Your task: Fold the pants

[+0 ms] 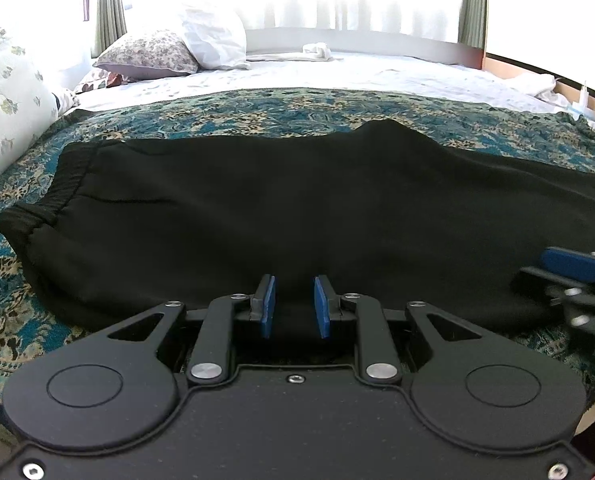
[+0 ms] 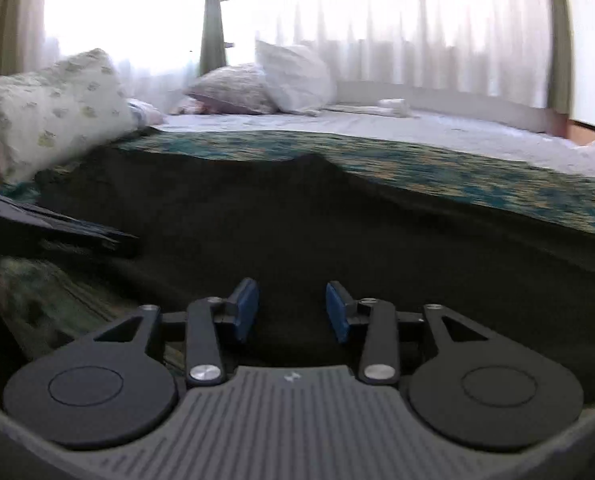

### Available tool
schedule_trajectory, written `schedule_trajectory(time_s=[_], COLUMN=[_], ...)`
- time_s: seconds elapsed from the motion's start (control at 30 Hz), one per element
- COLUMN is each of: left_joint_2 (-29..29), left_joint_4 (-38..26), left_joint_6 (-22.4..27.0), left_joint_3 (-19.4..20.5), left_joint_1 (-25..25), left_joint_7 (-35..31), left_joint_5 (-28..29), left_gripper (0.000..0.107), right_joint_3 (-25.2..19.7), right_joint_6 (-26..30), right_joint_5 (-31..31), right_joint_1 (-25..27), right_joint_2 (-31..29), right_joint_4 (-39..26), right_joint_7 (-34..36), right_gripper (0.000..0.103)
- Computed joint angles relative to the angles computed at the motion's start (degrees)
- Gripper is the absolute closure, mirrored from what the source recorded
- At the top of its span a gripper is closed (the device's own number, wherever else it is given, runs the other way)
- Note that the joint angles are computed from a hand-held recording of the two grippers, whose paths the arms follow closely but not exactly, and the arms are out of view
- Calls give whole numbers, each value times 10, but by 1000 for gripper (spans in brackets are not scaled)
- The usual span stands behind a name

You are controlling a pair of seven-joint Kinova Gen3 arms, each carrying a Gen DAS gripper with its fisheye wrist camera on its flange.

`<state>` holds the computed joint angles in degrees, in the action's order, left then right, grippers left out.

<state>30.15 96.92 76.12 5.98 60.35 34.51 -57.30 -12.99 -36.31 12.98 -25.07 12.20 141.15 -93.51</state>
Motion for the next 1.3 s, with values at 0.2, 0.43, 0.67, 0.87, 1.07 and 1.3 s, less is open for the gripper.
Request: schedule_trajectory(time_s=[0.2, 0.43, 0.67, 0.87, 1.07, 1.3], left_joint_2=[-3, -10, -1, 6, 6, -5], left_joint_4=[6, 12, -15, -32, -61, -53], left_joint_6=[-6, -9, 4, 13, 49, 95], left_joint_3=[1, 5, 3, -2, -9, -12], left_joint_1=[0, -4, -10, -11, -9, -19], left_joint_7=[9, 12, -24, -45, -73, -51], left_joint_5=[-2, 0, 18, 29, 46, 49], left_gripper=[86, 86, 85, 85, 72, 72], right_joint_3=[53, 105, 130, 140, 148, 183], right_joint_6=[-5, -12, -26, 3, 4, -155], right_joint_5=[-38, -66, -143, -155, -247, -346], right_joint_1=[62, 166, 209, 229, 197, 102], right_joint_2=[-6, 27, 70, 105, 109, 111], right_joint_4=[8, -28, -75, -134, -143, -75], right_joint_7=[11, -24, -55, -42, 5, 44], right_gripper=[45, 46, 47, 48, 47, 14])
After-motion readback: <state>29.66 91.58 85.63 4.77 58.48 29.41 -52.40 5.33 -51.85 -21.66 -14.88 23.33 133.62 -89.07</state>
